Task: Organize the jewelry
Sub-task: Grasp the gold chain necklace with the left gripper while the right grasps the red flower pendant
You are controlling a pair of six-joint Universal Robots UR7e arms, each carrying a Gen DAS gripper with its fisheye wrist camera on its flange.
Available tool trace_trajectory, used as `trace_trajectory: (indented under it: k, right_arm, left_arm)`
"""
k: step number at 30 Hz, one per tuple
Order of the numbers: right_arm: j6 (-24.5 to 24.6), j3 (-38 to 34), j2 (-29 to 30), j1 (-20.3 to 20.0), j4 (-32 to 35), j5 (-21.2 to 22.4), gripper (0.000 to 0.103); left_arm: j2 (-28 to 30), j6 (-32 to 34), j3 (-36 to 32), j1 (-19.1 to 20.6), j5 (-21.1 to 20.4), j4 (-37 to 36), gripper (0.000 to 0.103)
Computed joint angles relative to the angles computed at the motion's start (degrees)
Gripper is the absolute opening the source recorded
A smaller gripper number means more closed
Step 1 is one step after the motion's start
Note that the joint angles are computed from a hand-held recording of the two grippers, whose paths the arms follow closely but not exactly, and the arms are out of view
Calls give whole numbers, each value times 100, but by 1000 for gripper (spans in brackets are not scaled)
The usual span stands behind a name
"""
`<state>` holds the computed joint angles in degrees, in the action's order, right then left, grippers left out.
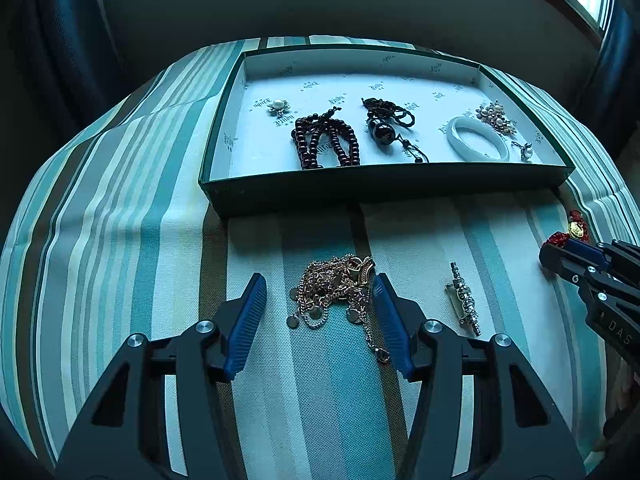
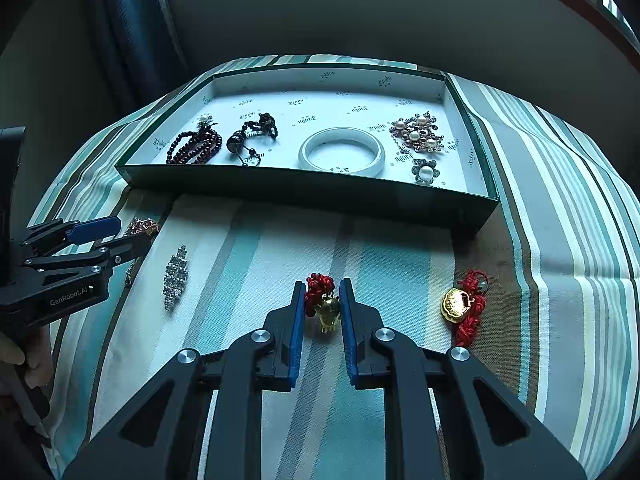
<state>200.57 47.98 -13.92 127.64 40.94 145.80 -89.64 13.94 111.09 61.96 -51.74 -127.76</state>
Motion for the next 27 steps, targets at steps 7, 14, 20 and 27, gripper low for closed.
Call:
trace_trajectory:
  k: [7,14,20,27]
  right_arm:
    - [27,14,-3,-11,-12,-33,17]
    - [30,25,-10,-22,-19,-47,17]
    - [33,29,-18,-18,-20,-48,17]
    - [26,61,-48,-5,-71,-41,17]
  left_arm:
    - [7,104,-7,27,-93,-93,43]
    - [-27,293,102,-33,-160,-228,21]
    - [-64,214,84,-20,-214,-195,18]
    - [-130,118,54,-43,-240,-139,11]
